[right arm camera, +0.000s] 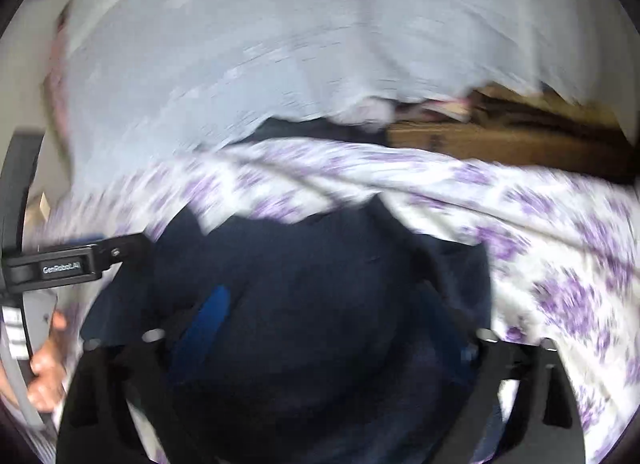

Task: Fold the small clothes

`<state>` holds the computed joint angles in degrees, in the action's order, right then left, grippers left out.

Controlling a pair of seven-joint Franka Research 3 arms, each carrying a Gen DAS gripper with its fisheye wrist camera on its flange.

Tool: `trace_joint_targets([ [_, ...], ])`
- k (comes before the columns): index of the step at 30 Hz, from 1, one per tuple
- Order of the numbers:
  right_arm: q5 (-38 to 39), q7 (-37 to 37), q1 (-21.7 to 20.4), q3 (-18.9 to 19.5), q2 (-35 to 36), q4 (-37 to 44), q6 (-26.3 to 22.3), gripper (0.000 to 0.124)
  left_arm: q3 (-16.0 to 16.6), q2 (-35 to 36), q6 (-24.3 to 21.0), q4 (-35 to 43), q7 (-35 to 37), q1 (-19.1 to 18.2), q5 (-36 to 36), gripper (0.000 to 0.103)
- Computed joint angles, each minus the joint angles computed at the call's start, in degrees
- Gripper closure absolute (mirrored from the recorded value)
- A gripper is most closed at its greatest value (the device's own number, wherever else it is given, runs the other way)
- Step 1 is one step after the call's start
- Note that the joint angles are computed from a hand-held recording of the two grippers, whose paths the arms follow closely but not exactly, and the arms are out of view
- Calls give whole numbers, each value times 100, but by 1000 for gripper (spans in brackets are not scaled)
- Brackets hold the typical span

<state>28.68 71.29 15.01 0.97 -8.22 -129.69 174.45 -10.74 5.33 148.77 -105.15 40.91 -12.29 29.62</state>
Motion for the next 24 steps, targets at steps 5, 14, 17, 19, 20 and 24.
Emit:
trace_joint_targets([
  [5, 2467, -1391, 327, -530, 339, 557, -572, 94, -63, 893, 28, 863, 1074, -36, -657, 4],
  [14, 1760, -676, -224, -81, 765, 1457, -1595, 93, -88, 1011, 321, 741, 1130, 472, -2014, 4],
  [17, 109, 823, -5, -354, 1361, 1852, -1433, 93, 79, 1146, 2, 956, 965, 282, -1663, 4],
  [19, -51, 1122, -281, -268, 1809, 2139, -1694, 107, 142, 1297, -327, 1220, 925, 170, -1444, 4],
  [20, 471, 880, -656, 63, 1833, 2153, -1720, 116, 154, 1341, -399, 1280, 888, 139, -1350, 4],
  [24, 492, 706, -647, 106, 1488, 1791, -1162, 110, 223, 1099, -204, 1028, 691, 78, -1126, 5],
])
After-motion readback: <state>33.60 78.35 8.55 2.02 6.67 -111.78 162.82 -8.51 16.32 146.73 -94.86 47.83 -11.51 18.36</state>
